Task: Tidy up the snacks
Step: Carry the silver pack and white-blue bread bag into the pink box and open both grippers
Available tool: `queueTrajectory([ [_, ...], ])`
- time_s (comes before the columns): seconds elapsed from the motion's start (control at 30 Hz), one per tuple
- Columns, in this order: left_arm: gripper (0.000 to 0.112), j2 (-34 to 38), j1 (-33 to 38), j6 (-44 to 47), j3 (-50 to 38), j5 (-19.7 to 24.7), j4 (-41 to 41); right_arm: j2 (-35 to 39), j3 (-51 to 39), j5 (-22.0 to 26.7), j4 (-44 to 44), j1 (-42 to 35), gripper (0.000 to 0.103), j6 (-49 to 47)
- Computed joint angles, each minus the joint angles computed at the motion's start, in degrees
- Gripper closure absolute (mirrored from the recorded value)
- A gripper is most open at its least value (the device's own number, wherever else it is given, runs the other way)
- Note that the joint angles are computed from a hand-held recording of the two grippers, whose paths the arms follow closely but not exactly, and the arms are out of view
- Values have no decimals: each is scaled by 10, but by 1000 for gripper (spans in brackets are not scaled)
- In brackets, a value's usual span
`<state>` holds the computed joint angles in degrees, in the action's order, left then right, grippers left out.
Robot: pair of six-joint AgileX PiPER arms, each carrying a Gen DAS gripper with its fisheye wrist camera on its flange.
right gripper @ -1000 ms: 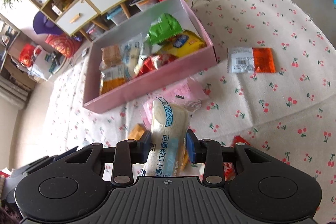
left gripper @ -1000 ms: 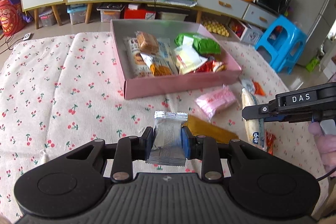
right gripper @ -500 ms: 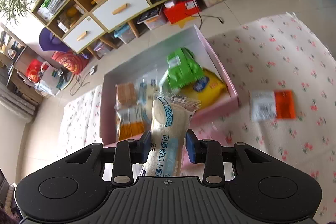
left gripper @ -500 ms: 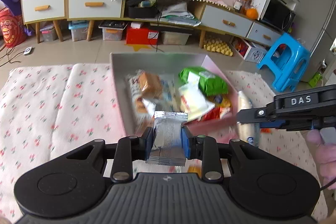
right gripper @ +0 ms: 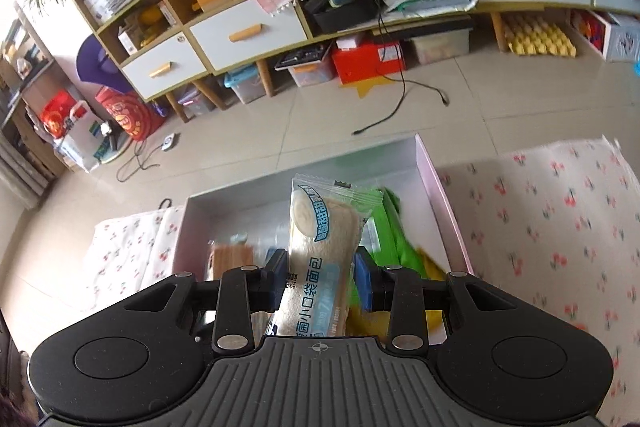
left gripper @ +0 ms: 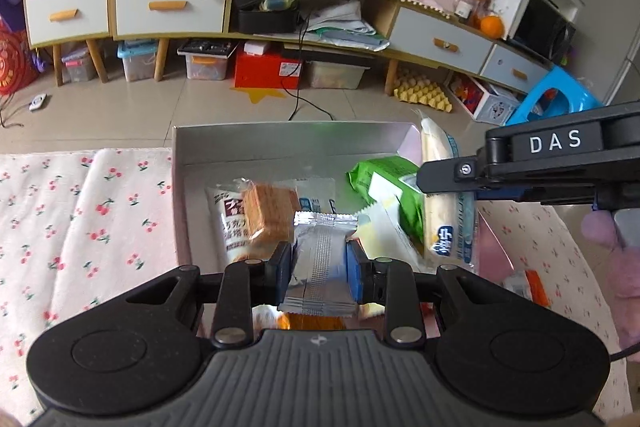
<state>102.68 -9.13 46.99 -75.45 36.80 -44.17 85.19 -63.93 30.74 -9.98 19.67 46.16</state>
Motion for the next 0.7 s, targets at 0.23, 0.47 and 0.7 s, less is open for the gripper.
queueTrajectory([
  [0.23,86,26,-9,-24,-26,-16,25,45,-29,-19,4,-18,69,-21],
  [0.47,86,48,-11,-93,-57,-45,71,66,-40,-32,21,-27,69,-36],
  [0.7,83,44,-13,-86,-47,-69,53,66,-36,-52,44,-31,68,-58],
])
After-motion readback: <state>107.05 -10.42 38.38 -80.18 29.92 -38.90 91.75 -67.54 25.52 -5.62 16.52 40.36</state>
